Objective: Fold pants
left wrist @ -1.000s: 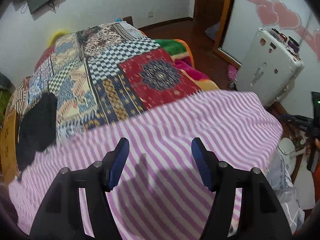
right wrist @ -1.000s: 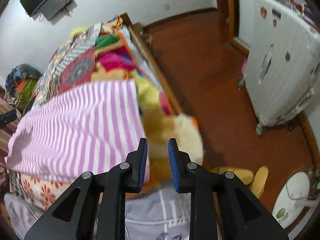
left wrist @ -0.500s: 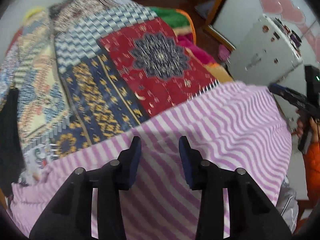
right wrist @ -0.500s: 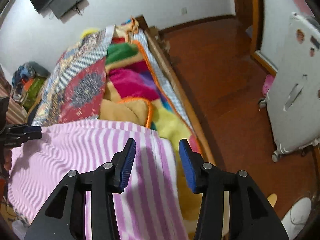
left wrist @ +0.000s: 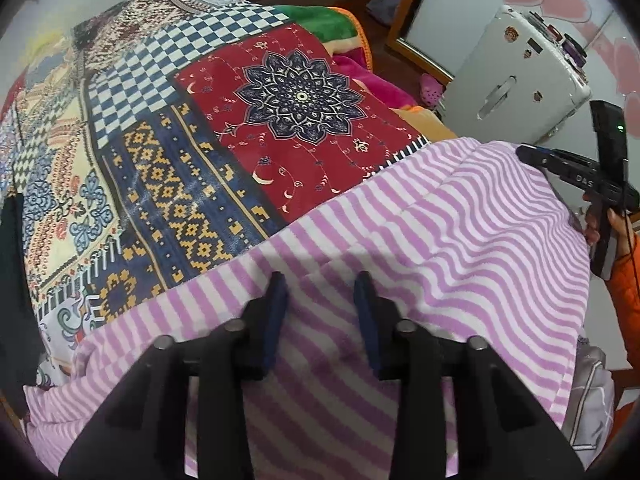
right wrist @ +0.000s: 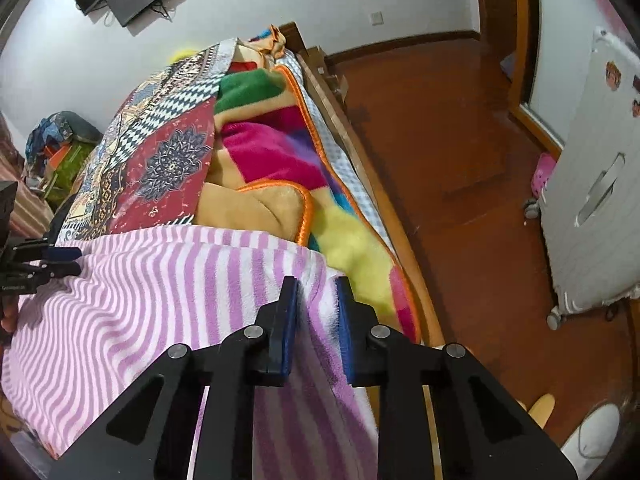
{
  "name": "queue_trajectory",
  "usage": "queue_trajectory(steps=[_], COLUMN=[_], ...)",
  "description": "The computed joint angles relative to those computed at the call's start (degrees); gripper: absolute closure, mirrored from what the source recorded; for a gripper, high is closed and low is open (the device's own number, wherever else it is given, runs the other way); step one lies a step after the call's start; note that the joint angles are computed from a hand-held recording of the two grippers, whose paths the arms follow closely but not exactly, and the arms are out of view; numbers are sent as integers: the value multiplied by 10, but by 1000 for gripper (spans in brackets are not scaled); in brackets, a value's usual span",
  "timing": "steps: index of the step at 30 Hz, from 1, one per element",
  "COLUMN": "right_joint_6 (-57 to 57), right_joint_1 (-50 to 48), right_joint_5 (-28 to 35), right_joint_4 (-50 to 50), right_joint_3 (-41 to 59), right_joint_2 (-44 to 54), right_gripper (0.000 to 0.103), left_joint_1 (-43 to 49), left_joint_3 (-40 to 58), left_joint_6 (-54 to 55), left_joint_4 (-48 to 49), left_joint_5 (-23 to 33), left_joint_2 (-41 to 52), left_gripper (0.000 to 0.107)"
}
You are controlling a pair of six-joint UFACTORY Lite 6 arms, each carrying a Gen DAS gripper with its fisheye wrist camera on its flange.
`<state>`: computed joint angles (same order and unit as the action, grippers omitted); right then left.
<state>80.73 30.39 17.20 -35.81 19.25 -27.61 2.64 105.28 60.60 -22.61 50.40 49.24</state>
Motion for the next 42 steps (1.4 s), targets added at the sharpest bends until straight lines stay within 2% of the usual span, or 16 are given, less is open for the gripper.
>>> queue_trajectory(steps=[3,5,11,17,23,26,30,34,37,38,40,42], right_joint_6=[84,124,214,256,257,290,328,215,139,127,101,96], right_joint_1=[28,44,98,128,90,53,35,28,53,59,75,109], right_joint_5=[16,30,107,166,135,87,58,70,153,170,212,260], right_joint_4=[-76,-108,-177,-223,-243,-273,-306,-206,-131,-119,-91,-80], right_joint_3=[0,0,6,27,44,33,30,50,67,66,66,76], right_joint_2=[-9,-21,-80,-104,-49,-11,37,79,67,53,5,-39], right_gripper=[90,91,92,92,92,92,92,84,81,79,69,64], left_joint_1=[-3,-5,-7,1,-13,-23,-33,-13,20,30,58,84], left_joint_3=[-25,-41,-100,-78,-7,48,140,200,193,188,178,174], left_joint_6=[-9,-8,18,19,-20,-53,-110,-127,-107,-100,-87,-78], left_joint_4=[4,4,-7,-30,-17,1,42,34,3,-4,-15,-24], left_joint_5=[-26,-35,-66,-60,-57,-54,-39,3,23,26,34,42], left_joint_2=[-16,-28,-80,-88,-43,9,90,117,82,70,38,18], left_gripper=[91,105,106,107,107,107,107,106,104,101,96,92])
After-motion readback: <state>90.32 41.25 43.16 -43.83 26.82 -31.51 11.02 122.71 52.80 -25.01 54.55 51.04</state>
